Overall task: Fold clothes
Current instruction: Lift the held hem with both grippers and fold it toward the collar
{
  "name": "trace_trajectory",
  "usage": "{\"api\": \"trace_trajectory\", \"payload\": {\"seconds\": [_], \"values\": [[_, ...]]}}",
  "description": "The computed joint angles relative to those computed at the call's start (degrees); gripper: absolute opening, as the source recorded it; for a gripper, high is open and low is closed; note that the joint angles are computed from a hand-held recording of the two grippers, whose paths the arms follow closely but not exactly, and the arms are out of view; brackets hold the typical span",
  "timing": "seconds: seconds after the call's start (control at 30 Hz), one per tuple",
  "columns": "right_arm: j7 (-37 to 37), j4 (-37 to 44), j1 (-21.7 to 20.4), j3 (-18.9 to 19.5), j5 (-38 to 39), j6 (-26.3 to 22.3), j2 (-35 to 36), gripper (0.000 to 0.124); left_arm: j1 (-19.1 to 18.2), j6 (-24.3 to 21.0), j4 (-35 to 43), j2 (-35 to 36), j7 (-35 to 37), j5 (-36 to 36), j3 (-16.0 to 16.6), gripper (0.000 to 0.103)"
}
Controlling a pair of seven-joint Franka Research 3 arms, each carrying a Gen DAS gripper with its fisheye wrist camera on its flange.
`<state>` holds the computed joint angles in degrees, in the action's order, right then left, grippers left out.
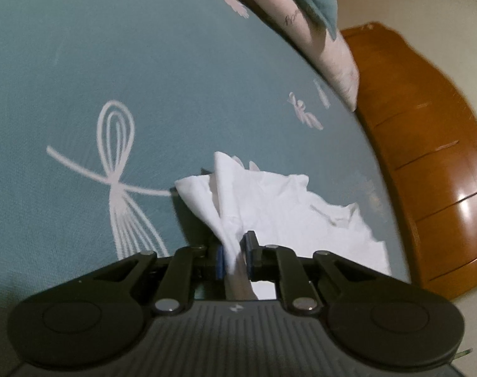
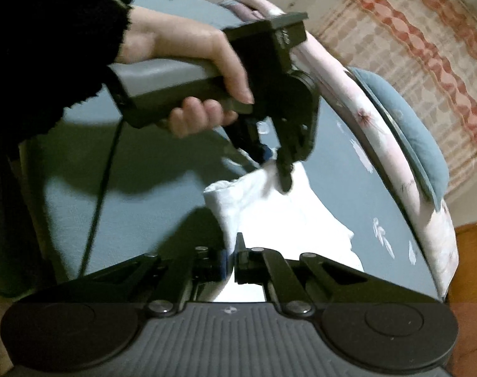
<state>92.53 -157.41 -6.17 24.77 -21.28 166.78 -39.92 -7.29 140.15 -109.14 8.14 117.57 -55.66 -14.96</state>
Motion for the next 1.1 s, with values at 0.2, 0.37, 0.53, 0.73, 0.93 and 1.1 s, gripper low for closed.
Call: {"api": "trace_trajectory", "payload": {"seconds": [0.2, 0.37, 0.53, 0.73, 0.93, 1.1], "values": [[-0.4, -2.2, 4.1, -6.1, 5.5, -0.4, -3.9, 0.004, -2.5, 1.0, 2.1, -2.4, -7.5, 11.5, -0.1, 0.007], [-2.3, -5.1, 4.7, -9.3, 9.4, -0.2, -9.2, 0.004, -5.1, 1.6, 4.6, -3.3, -13.3, 20.4, -0.5, 0.006], [-4.4, -7.2, 4.6, -12.1, 13.4, -0.9, -13.7, 0.004, -7.2, 1.3, 7.4, -2.8, -18.1, 26.8, -1.2, 0.006], [-9.0, -9.4, 4.1, -17.4, 17.6, -1.8, -18.1, 0.004, -10.0, 0.3, 12.2, -0.4, -24.5, 34.9, -2.5, 0.006], [-12.5, -11.7, 2.3, -20.3, 21.7, -3.1, -22.6, 0.004, -12.6, -1.1, 17.8, 3.1, -28.1, 40.2, -4.1, 0.006], [-14.8, -13.1, 0.4, -22.7, 24.7, -3.5, -24.7, 0.004, -15.2, -2.0, 22.5, 6.7, -30.7, 44.4, -5.2, 0.006]]}}
